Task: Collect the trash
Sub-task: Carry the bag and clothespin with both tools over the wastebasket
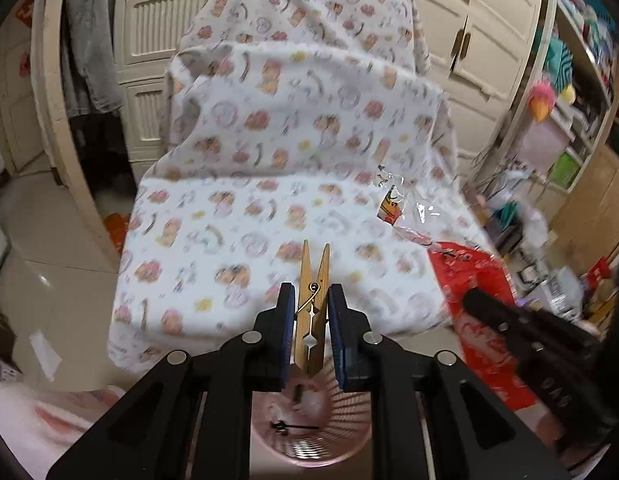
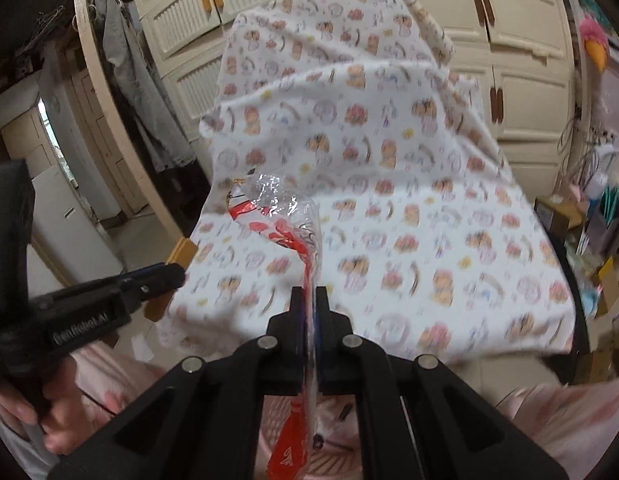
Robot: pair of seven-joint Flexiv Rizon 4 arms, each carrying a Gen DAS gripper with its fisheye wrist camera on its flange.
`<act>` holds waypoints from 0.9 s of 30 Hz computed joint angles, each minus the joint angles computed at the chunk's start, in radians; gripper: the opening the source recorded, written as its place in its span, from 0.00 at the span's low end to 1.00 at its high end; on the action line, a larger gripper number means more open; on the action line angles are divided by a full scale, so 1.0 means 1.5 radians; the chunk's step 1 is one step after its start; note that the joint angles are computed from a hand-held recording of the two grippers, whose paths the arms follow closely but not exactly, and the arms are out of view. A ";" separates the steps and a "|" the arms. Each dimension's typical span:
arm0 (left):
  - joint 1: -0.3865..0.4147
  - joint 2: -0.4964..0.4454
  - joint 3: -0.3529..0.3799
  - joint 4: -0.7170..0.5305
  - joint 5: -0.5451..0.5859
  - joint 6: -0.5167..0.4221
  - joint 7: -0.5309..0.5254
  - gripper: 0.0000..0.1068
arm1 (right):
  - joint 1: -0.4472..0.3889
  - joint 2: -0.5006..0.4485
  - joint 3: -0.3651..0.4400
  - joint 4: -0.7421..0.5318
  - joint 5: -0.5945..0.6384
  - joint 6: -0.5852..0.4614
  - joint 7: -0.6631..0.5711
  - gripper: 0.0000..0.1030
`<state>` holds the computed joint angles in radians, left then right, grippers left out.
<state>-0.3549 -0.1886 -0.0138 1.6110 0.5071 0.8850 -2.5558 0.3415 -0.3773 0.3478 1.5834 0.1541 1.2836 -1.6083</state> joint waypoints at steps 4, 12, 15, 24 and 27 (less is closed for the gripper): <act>0.018 -0.013 -0.007 0.054 -0.073 0.039 0.030 0.14 | 0.029 -0.006 -0.034 0.031 -0.055 0.001 0.026 0.04; 0.036 -0.038 -0.011 0.098 -0.210 0.055 0.109 0.14 | 0.001 -0.048 0.005 -0.011 0.005 -0.086 -0.008 0.04; 0.036 -0.042 -0.011 0.102 -0.234 0.048 0.126 0.14 | 0.007 -0.051 -0.001 -0.011 0.003 -0.094 -0.008 0.04; 0.040 -0.071 -0.014 0.106 -0.299 0.023 0.161 0.14 | 0.030 -0.115 -0.026 -0.076 -0.010 -0.200 0.035 0.04; 0.053 -0.086 -0.026 0.117 -0.351 0.018 0.195 0.14 | 0.049 -0.134 -0.048 -0.082 -0.041 -0.218 0.061 0.04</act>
